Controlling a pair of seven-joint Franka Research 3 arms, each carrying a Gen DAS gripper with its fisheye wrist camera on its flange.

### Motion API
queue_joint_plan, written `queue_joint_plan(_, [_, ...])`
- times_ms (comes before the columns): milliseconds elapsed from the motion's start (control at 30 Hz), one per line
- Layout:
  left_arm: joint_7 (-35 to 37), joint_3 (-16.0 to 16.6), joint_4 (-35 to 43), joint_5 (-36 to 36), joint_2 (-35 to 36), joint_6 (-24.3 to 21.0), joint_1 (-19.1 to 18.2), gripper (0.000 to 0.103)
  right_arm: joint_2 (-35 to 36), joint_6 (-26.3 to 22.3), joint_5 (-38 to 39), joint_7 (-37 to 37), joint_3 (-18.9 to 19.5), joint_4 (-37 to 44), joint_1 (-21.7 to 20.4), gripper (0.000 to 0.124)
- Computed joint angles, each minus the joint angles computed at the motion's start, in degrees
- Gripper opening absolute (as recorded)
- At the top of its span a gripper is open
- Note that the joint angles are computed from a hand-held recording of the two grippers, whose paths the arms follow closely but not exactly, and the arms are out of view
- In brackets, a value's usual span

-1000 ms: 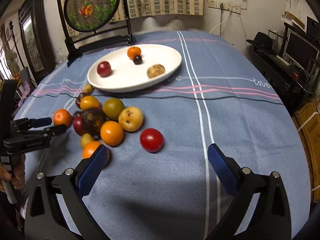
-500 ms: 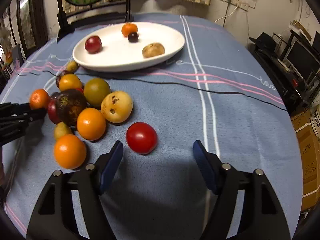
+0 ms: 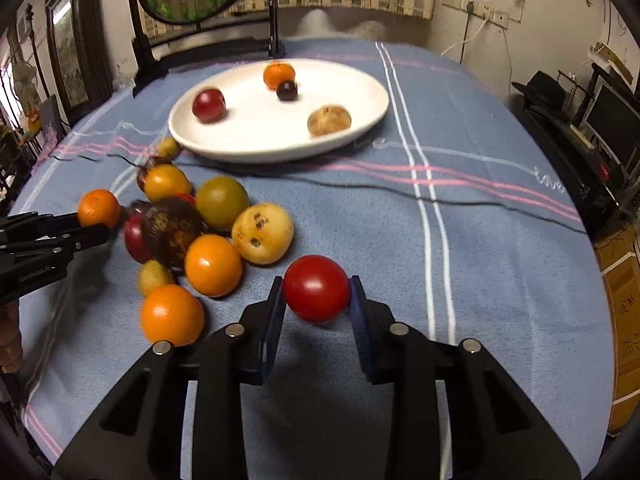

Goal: Organize fruits
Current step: 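Grasp another mandarin orange with the left tool while the right tool grasps a red tomato, then carry the orange and tomato onto the white plate and open both tools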

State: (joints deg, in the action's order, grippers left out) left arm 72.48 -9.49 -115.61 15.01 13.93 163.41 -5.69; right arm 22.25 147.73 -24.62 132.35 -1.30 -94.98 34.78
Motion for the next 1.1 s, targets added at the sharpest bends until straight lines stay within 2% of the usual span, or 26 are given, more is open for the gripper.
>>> queue_joint_plan(33, [-0.4,0.3,-0.4,0.6,-0.6,0.5,-0.2,0.038,-0.7,0.8,-0.6,0.3,-0.2,-0.6,0.2,0.034])
queue_joint_plan(67, [-0.6,0.4,-0.6,1.0,-1.1,1.0,-0.3,0.032,-1.2,1.5,-1.2,0.5,-0.4,-0.9,0.3,0.034])
queue_joint_plan(100, [0.4,-0.1,-0.9,0.5,-1.7,1.8,0.2,0.019,-1.6,2.2,-1.6,0.5,-0.4,-1.0,0.2,0.034])
queue_joint_plan(167, [1.9,-0.7,-0.6,-0.5,-2.1,2.2,0.6,0.019,-1.8,3.0,-1.7,0.0,-0.1,-0.8,0.0,0.034])
queue_joint_plan(233, [-0.4,0.8,0.7,2.4,-1.4,0.2,-0.8,0.019,-1.2,2.7,-1.5,-0.7,0.1,0.5,-0.1,0.034])
queue_joint_plan(267, [-0.2,0.5,1.3,1.8,-0.7,-0.6,-0.6,0.019,-1.0,3.0,-1.4,-0.9,0.1,0.9,-0.1,0.034])
queue_joint_plan(333, [1.0,-0.2,1.5,0.0,0.0,-1.1,0.2,0.03,-0.7,3.6,-0.3,-2.0,0.5,1.0,-0.5,0.034])
queue_joint_plan(367, [1.1,-0.3,1.2,-0.4,0.2,-0.9,0.4,0.047,-0.7,3.7,-0.2,-2.0,0.4,1.0,-0.3,0.034])
queue_joint_plan(400, [0.7,0.2,0.7,0.2,0.2,-0.2,0.3,0.056,-0.6,3.8,0.1,-2.2,0.4,1.0,-0.2,0.034])
queue_joint_plan(500, [2.9,-0.7,0.5,-1.4,0.6,0.5,1.3,0.064,-0.5,3.9,1.3,-3.3,0.4,0.8,-0.3,0.034])
queue_joint_plan(567, [4.0,-1.2,1.4,-2.7,1.3,0.2,1.8,0.066,-0.5,3.8,1.6,-3.2,0.2,0.6,-0.2,0.034])
queue_joint_plan(833, [8.9,-2.7,3.2,-4.6,3.4,-2.1,0.9,0.064,-1.0,4.4,1.9,-3.0,0.1,-0.3,0.0,0.034])
queue_joint_plan(967, [8.8,-1.9,4.2,-4.8,4.1,-2.6,0.6,0.054,-0.8,4.2,2.6,-3.6,0.3,-0.2,-0.3,0.034])
queue_joint_plan(1067, [7.8,-1.1,6.3,-3.7,5.4,-3.5,0.0,0.051,-0.6,4.5,3.2,-4.0,0.4,-0.1,-0.4,0.034])
queue_joint_plan(1100, [7.7,-1.1,7.1,-3.4,5.9,-3.9,-0.1,0.046,-0.5,4.5,3.5,-4.2,0.5,-0.1,-0.4,0.034])
